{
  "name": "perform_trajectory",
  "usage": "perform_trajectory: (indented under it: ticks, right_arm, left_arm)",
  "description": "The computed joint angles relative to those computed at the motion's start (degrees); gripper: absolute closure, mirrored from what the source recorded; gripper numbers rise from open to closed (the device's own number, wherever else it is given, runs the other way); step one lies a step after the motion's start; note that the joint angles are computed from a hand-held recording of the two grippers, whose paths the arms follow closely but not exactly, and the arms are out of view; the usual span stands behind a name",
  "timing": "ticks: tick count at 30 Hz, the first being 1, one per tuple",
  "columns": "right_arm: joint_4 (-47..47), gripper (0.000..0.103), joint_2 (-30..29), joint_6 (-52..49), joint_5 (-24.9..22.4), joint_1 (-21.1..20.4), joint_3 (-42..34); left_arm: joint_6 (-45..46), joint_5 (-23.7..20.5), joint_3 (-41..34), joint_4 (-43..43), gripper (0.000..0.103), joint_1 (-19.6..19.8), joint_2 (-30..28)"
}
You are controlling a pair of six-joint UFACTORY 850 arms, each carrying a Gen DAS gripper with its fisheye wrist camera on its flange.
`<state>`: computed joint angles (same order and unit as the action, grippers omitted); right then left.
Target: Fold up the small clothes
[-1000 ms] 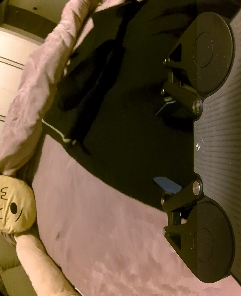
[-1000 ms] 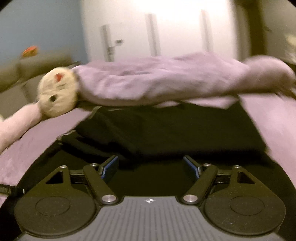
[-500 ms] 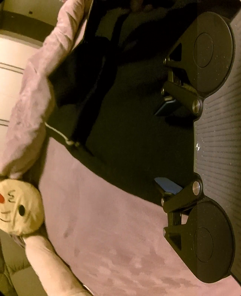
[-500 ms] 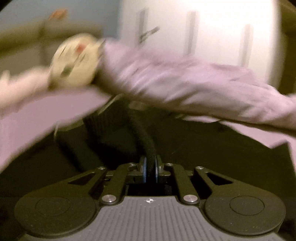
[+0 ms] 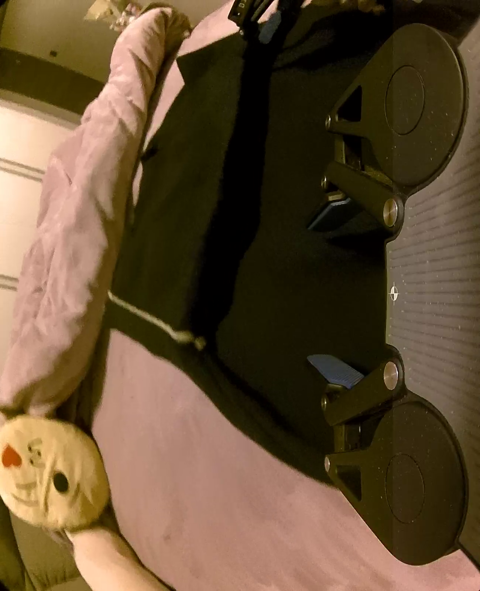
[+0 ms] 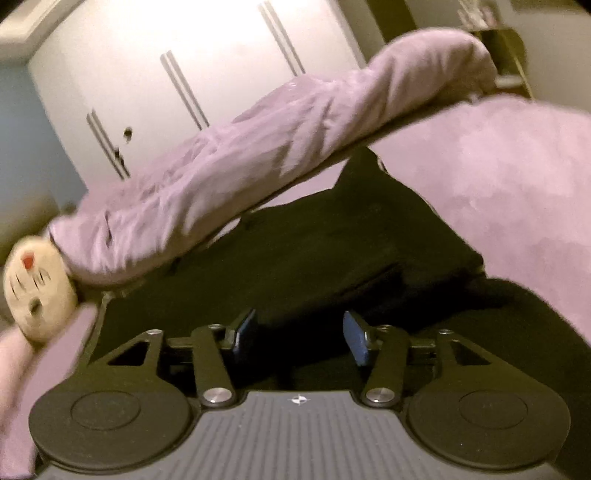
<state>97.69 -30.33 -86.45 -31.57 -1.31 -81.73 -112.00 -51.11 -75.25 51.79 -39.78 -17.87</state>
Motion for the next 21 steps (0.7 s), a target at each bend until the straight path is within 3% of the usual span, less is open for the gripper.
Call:
perform_trajectory:
  ticks: [6, 10, 12, 17, 19, 21]
  right_arm:
    - [-0.50, 0.053, -5.03, 10.93, -4.85, -1.43, -5.45]
    - [-7.39, 0.085, -8.91, 17.56, -4.80, -1.04, -11.70]
    - [-10.87, 0.091, -10.36, 18.40, -3.31, -0.36, -14.61]
    - [2.89, 0.093, -7.27, -7.67, 1.13, 1.39, -12.37]
    - [10.49, 0.092, -6.48, -18.26, -1.62, 1.45, -11.12]
    - [12.26, 0.092, -6.77, -21.34, -3.09, 1.44, -11.21]
  left_arm:
    - [2.66, 4.69, -3.73, -0.18, 0.032, 5.05, -4.02]
    - [3.69, 3.87, -5.97, -1.97, 0.038, 7.82, -6.26]
    - [2.78, 2.48, -6.72, -1.80, 0.040, 8.46, -6.82]
    - [0.44, -1.67, -7.45, 0.55, 0.041, 8.41, -7.40]
    - [-1.14, -3.45, -7.45, 1.11, 0.043, 8.48, -7.63]
    - [-3.00, -4.89, -7.41, 0.43, 0.049, 8.87, -7.83]
